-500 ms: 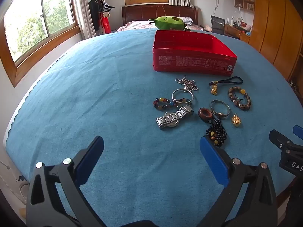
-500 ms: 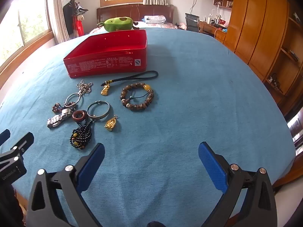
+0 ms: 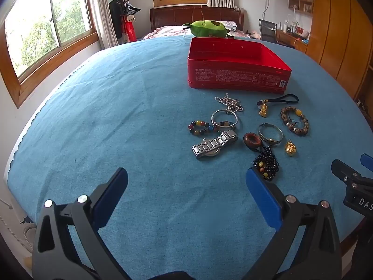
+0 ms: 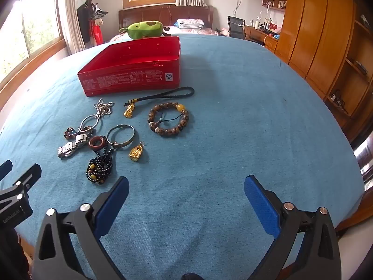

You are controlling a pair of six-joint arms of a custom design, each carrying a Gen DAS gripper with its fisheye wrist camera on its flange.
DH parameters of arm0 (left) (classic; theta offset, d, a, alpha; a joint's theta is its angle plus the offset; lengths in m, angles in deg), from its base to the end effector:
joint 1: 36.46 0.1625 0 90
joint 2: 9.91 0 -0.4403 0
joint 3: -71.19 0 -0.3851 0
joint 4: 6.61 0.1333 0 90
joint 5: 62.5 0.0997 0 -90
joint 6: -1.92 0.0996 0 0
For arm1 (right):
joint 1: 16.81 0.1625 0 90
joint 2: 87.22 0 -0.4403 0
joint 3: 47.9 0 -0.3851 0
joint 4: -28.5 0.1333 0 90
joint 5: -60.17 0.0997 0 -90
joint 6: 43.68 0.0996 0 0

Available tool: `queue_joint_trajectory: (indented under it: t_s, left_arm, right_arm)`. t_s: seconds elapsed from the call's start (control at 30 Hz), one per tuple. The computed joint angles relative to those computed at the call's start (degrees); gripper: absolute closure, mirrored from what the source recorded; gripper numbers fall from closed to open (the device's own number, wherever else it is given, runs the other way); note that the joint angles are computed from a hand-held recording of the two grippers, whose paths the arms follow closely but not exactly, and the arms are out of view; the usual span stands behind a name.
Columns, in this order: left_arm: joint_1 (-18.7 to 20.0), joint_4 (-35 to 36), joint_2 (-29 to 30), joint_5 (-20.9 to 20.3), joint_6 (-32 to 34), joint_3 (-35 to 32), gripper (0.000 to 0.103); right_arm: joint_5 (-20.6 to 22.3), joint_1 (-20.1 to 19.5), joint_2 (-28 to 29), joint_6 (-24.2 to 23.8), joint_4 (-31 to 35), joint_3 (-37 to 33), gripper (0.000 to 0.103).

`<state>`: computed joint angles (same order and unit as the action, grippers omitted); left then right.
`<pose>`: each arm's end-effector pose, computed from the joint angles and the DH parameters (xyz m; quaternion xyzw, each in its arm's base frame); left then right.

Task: Organize jewelry

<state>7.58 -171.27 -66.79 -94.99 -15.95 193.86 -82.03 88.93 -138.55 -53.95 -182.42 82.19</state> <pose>-0.2121 -0.5074 0.1425 0.1760 0.8570 -0.3111 0.3713 0.1787 -0.4328 0.1502 0.0344 -0.8520 0.3422 0.3946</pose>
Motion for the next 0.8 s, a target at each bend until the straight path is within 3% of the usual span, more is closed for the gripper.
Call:
queue_joint_trajectory:
  t_s: [0.8]
  left_arm:
    - [0.03,0.47,0.12,-0.12,-0.33,-0.25,0.003]
  right_arm:
    - [0.07,-0.01,0.17,0.21,0.37,-0.26,0.004]
